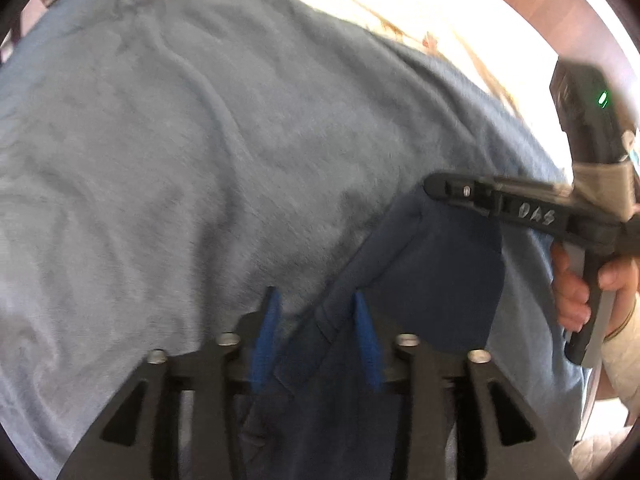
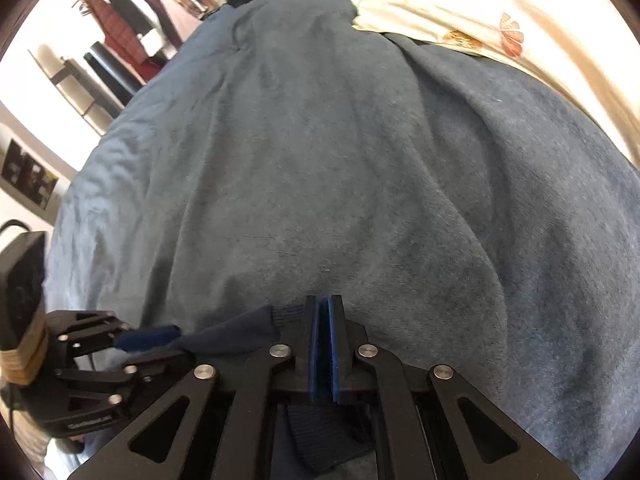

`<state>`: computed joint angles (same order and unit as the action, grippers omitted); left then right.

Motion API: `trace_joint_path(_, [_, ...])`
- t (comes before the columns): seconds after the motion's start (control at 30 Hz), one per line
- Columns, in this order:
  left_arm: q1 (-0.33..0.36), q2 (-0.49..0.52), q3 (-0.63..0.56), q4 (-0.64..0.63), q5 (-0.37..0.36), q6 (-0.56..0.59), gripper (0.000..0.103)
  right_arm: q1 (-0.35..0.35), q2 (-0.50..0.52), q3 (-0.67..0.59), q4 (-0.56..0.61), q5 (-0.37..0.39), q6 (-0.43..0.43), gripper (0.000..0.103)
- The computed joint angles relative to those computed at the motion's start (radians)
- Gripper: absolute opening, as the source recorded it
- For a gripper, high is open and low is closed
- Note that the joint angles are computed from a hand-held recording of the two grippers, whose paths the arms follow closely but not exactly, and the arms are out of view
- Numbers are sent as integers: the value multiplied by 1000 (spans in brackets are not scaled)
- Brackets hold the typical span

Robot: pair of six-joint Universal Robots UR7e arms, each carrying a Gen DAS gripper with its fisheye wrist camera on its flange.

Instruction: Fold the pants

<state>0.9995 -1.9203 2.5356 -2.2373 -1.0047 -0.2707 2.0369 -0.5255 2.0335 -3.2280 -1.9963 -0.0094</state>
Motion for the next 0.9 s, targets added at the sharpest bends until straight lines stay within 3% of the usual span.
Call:
trace_joint_path(0.17, [-104, -171, -7, 197, 63, -70, 50, 60, 0, -2, -29, -167, 19, 23])
trace_joint_path(0.3, [-186, -321, -29, 477, 78, -149, 50, 109, -36, 18, -13, -154, 33, 23])
trace_joint_path(0.5, [-236, -496, -64, 828, 58, -271, 50, 186, -19, 9, 48, -107, 5, 23])
trace_joint_path(0.63, [-167, -561, -66, 877, 59, -229, 49, 221, 31, -27, 81, -124, 2, 23])
trace_joint_path(0.83, [-1, -539, -51, 714, -8, -35, 43, 235, 84, -64, 99, -145, 51, 23])
trace_joint_path(0.9, [27, -538, -44, 692, -26, -9, 39, 241, 99, -79, 112, -169, 76, 23])
